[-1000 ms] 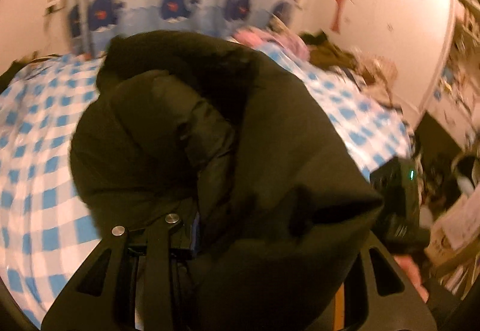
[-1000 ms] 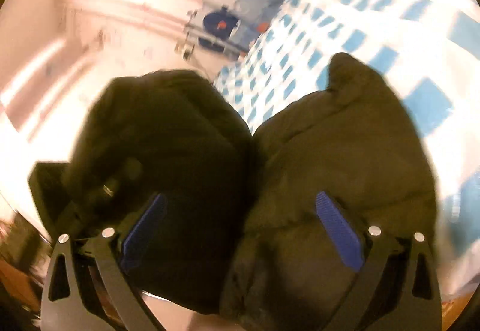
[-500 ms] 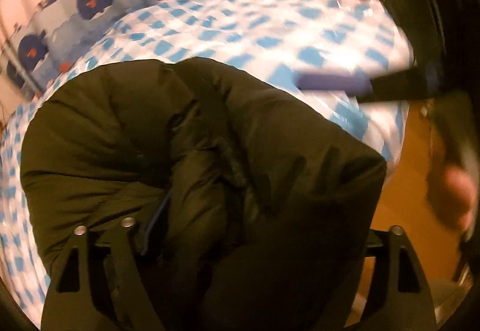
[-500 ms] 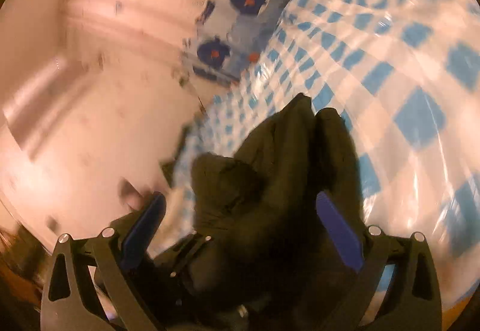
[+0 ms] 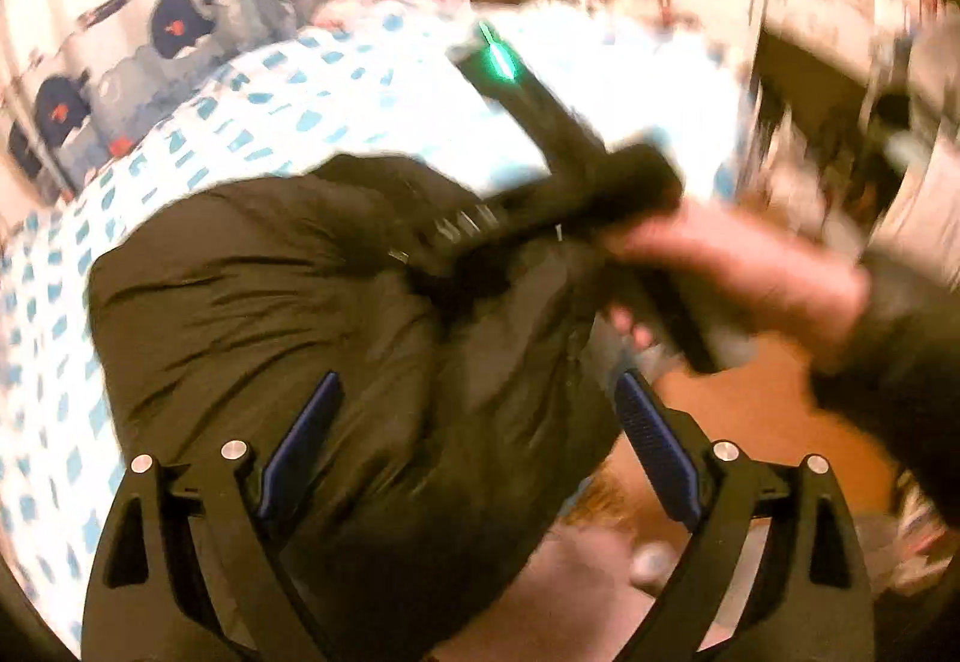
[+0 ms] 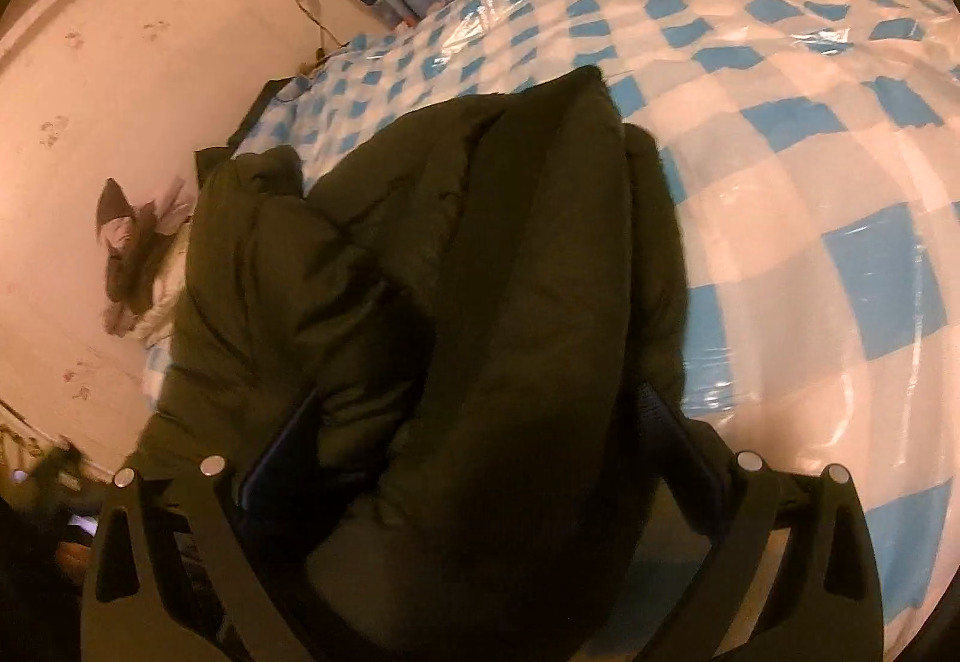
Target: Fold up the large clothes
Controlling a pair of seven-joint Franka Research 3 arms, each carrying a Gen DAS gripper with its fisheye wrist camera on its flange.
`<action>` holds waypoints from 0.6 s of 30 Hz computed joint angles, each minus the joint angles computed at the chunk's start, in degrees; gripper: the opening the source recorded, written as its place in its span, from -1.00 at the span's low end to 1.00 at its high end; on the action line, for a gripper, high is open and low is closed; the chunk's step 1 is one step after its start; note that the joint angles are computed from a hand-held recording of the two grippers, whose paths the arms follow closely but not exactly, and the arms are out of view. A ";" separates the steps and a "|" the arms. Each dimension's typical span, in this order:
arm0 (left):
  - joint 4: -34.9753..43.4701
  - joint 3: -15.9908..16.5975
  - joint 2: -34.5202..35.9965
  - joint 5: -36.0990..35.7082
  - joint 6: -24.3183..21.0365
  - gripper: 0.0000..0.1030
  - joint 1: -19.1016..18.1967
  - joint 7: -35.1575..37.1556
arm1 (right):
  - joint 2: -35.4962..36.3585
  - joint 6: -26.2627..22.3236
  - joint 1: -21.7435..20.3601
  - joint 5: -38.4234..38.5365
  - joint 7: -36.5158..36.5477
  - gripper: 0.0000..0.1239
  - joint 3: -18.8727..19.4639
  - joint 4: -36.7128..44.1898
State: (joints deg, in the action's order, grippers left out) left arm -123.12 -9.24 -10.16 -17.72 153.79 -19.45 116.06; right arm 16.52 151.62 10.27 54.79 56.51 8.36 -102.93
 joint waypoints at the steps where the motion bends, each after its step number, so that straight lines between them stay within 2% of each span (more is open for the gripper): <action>1: -0.85 2.26 -1.88 -6.55 0.29 0.71 -1.03 3.56 | -0.22 0.01 -0.14 0.12 0.00 0.56 -0.10 -0.31; 4: -2.02 6.23 -3.48 -16.52 4.63 0.71 -1.42 6.57 | -2.14 -0.49 -0.20 -0.91 1.01 0.56 -0.82 -2.00; 6: 1.45 7.04 0.38 -17.56 3.90 0.71 0.54 4.57 | -3.08 -0.46 0.04 -2.53 3.33 0.56 -1.70 -2.16; 7: 3.06 7.08 2.89 -18.30 2.79 0.71 1.59 4.66 | -4.59 1.54 0.71 -4.50 5.69 0.56 -2.38 -3.30; 10: 5.36 5.42 7.89 -17.10 0.16 0.70 4.31 3.54 | -8.44 10.87 3.60 -13.31 11.72 0.56 -3.71 -5.96; 11: 4.64 4.06 8.93 -15.03 2.58 0.71 4.55 2.68 | -9.35 12.33 3.78 -13.86 11.18 0.56 -3.29 -6.24; 13: 3.98 1.84 9.34 -12.40 4.25 0.71 5.22 2.02 | -9.87 13.92 4.95 -17.62 11.90 0.56 -2.91 -4.63; 15: 4.36 -0.19 10.00 -10.45 4.56 0.71 5.85 1.36 | -7.54 10.82 4.99 -18.25 11.66 0.56 -2.20 0.01; 16: 4.68 -1.04 10.43 -8.39 4.58 0.71 6.02 0.44 | -5.19 7.23 4.74 -17.33 11.75 0.56 -1.62 3.81; 18: 4.78 -2.22 10.41 -5.10 4.45 0.71 6.26 -1.00 | -1.27 3.52 4.99 -17.77 15.79 0.56 -1.71 8.58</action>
